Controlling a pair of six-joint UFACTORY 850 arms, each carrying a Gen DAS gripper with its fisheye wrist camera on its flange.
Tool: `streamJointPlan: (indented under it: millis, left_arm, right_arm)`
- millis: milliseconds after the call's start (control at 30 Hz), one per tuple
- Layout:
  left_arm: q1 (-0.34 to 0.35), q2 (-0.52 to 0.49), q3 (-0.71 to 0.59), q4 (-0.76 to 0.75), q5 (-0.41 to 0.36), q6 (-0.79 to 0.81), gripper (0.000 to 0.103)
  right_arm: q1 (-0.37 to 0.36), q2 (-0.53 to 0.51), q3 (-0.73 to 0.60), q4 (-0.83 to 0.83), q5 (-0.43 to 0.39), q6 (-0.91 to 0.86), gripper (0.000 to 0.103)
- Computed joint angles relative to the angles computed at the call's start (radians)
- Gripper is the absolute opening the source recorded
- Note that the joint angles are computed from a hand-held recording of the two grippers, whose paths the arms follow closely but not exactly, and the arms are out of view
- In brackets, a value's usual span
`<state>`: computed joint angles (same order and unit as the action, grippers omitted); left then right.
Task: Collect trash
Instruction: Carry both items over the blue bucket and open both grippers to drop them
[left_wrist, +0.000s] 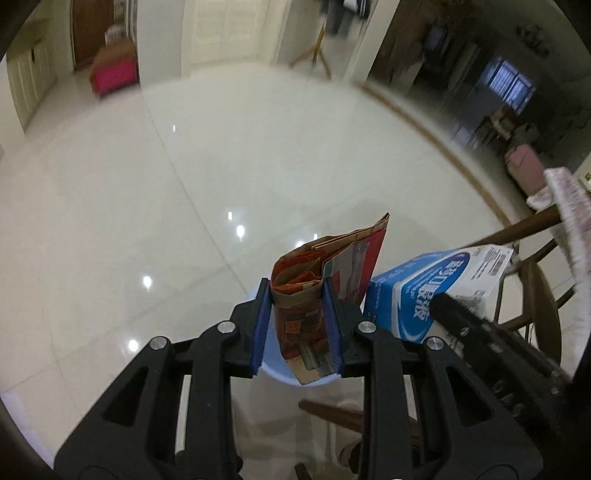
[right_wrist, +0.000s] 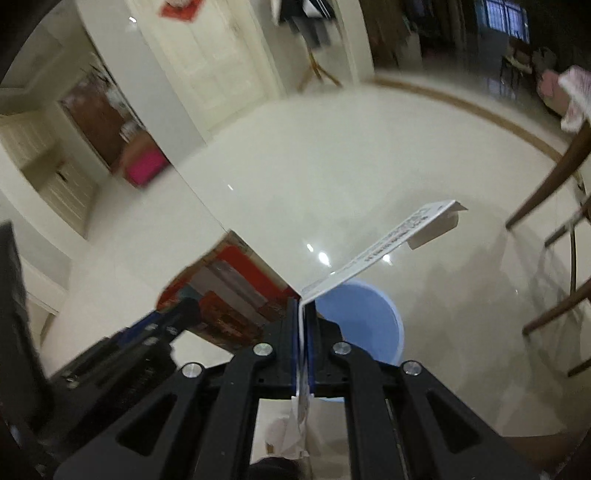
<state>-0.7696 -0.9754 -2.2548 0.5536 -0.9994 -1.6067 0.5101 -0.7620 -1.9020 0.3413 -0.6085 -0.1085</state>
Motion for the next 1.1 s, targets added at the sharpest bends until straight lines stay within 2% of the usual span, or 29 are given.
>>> streamJointPlan:
  millis: [133, 233, 267, 300, 333, 367, 500, 667, 733, 833, 967, 1000, 1033, 1100]
  left_arm:
    - [0.041, -0.061, -0.032, -0.089, 0.039, 0.034, 0.028]
    - [0.066, -0.144, -0.145, -0.175, 0.037, 0.124, 0.031]
    - [0.064, -0.149, -0.137, -0.191, 0.039, 0.125, 0.032]
    - [0.071, -0.141, -0.118, -0.204, 0.054, 0.134, 0.041]
    - [0.075, -0.154, -0.140, -0.226, 0.051, 0.153, 0.060]
    - [0.076, -0.179, -0.188, -0.242, 0.026, 0.165, 0.063]
    - [0.076, -0.163, -0.148, -0.249, 0.053, 0.157, 0.063]
    - [0.065, -0.078, 0.006, -0.250, 0.107, 0.110, 0.063]
    - [0.058, -0.106, -0.047, -0.245, 0.079, 0.104, 0.063]
    - [0.052, -0.079, -0.021, -0.216, 0.074, 0.077, 0.063]
    - [0.045, 0.001, 0.076, -0.153, 0.108, -0.013, 0.065]
    - [0.044, 0.012, 0.085, -0.142, 0.110, -0.028, 0.065]
    - [0.041, 0.030, 0.104, -0.123, 0.114, -0.052, 0.065]
    - [0.034, 0.062, 0.132, -0.088, 0.109, -0.093, 0.066]
  right_arm:
    - [0.006, -0.085, -0.068, -0.083, -0.031, 0.105, 0.005]
    - [0.010, -0.132, -0.116, -0.118, -0.046, 0.151, 0.005]
    - [0.005, -0.156, -0.150, -0.115, -0.063, 0.153, 0.005]
    - [0.001, -0.171, -0.166, -0.113, -0.071, 0.157, 0.005]
    - [-0.005, -0.171, -0.164, -0.109, -0.072, 0.152, 0.005]
    - [-0.008, -0.168, -0.154, -0.103, -0.072, 0.145, 0.005]
    - [-0.026, -0.197, -0.190, -0.063, -0.104, 0.112, 0.005]
    - [-0.032, -0.205, -0.197, -0.025, -0.117, 0.089, 0.005]
    - [-0.032, -0.210, -0.210, -0.008, -0.124, 0.078, 0.005]
    - [-0.033, -0.204, -0.202, 0.019, -0.114, 0.051, 0.006]
    - [-0.034, -0.181, -0.192, 0.094, -0.082, -0.011, 0.008]
    - [-0.035, -0.169, -0.183, 0.115, -0.069, -0.031, 0.011]
    - [-0.037, -0.161, -0.176, 0.125, -0.059, -0.041, 0.021]
    - [-0.038, -0.144, -0.169, 0.138, -0.050, -0.048, 0.028]
